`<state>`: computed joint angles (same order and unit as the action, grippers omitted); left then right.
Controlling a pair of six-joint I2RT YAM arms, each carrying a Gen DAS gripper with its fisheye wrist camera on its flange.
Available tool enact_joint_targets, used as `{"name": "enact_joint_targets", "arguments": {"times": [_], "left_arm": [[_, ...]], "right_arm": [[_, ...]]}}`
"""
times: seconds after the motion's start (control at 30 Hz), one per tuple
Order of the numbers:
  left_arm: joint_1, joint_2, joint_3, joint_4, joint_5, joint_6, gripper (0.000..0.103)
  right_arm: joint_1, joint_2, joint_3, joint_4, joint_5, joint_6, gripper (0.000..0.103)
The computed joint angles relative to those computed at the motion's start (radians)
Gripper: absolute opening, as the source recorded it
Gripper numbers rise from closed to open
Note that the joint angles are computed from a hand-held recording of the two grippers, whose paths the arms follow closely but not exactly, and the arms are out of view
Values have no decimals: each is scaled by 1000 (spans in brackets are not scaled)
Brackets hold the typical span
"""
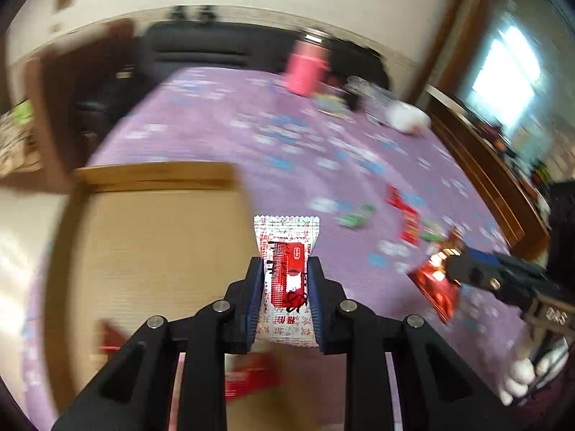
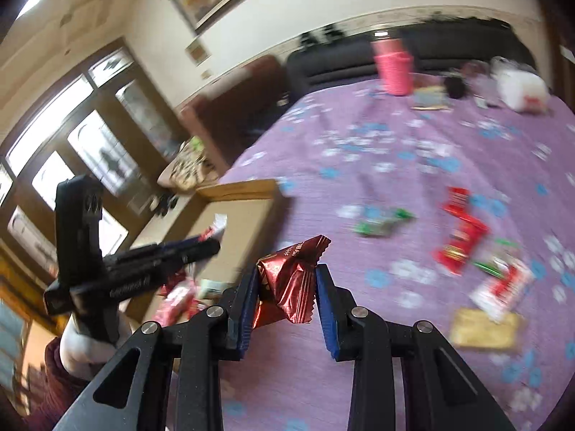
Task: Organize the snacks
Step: 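Grasp a white-red sachet with the left gripper while the right gripper carries the foil candy to the tray, then release both snacks into the tray and withdraw both grippers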
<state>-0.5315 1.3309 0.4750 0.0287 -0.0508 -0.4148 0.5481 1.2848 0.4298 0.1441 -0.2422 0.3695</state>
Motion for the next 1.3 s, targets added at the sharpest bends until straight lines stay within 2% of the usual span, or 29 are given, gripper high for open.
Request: {"name": "enact_joint_targets", "arguments": {"times": [0.1, 0.2, 0.27, 0.43, 0.47, 0.53, 0.57, 0.6, 0.63, 0.73, 0.83, 0.9, 0.93, 0.97, 1.0, 1.1, 1.3], "left_arm": [[169, -28, -45, 14, 80, 48, 22], [316, 24, -69, 64, 149, 93, 23], [374, 72, -69, 91, 175, 108, 23], [440, 148, -63, 134, 233, 104, 23], [445, 145, -64, 136, 237, 104, 27], [454, 126, -74, 138, 241, 104, 40], [456, 106, -84, 138, 236, 101, 53], [454, 89, -94, 143, 232, 96, 59], [447, 50, -111, 140, 221, 91, 60], [392, -38, -126, 99, 145, 74, 62], [268, -174, -140, 19, -4, 44, 71], [104, -259, -129, -63, -205, 0, 80], [47, -274, -119, -93, -275, -18, 82], [-47, -283, -98, -138, -387, -55, 87], [-116, -283, -77, -175, -468, -88, 94], [-331, -234, 2, -279, -676, -217, 102], [-521, -108, 113, -314, -712, -339, 102]], "right_arm": [[107, 188, 144, 23, 45, 31, 34], [172, 373, 295, 15, 65, 48, 35], [210, 494, 404, -10, 85, 51, 35], [251, 659, 563, -53, 95, 57, 36], [252, 683, 583, -52, 88, 59, 37], [255, 705, 589, -34, 96, 72, 38], [263, 702, 584, -28, 102, 79, 39], [260, 691, 569, -18, 99, 76, 41], [261, 677, 555, -10, 105, 76, 42], [245, 608, 490, 15, 124, 75, 43], [219, 500, 386, 45, 136, 87, 50], [188, 419, 307, 61, 141, 85, 53], [175, 384, 275, 62, 142, 83, 53], [157, 339, 231, 66, 144, 81, 53], [137, 295, 193, 63, 143, 77, 53], [61, 178, 92, 56, 129, 58, 53], [-217, -26, -69, 4, 23, -45, 53]]}}
